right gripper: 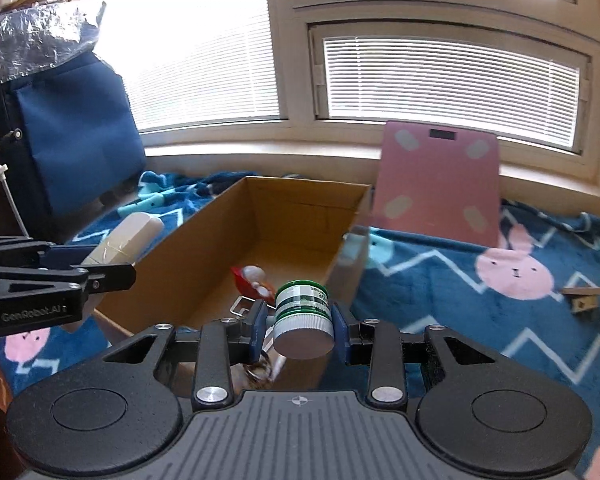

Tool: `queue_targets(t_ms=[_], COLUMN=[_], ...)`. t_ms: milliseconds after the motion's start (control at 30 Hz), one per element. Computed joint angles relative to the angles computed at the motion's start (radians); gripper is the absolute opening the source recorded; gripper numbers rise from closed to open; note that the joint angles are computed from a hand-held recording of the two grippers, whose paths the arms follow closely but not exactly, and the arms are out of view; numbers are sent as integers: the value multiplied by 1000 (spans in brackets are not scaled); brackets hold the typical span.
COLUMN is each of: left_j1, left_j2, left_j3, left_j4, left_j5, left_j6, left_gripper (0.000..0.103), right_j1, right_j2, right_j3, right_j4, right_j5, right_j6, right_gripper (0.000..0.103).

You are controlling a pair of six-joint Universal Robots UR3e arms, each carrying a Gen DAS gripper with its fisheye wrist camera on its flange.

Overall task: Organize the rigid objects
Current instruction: 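Lower the white stick into the box and open the left gripper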

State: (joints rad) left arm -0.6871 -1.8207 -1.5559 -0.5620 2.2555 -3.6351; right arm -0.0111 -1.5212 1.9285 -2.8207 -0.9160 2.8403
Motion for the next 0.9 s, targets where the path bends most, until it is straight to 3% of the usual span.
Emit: queue_targets(t_ms=[433,900], left_j1=[139,187], left_j2=[-41,-82], left_j3=[-28,-29], left_j4=[68,106], left_j5=[-140,-192], left_j6=[102,135], left_gripper=[35,35], right_j1=[98,113], right_j2=[192,267], right_j3=[-176,-243], right_j4=[2,3], right_j5=[-60,-63], right_j6=[50,57], right_gripper=[32,31])
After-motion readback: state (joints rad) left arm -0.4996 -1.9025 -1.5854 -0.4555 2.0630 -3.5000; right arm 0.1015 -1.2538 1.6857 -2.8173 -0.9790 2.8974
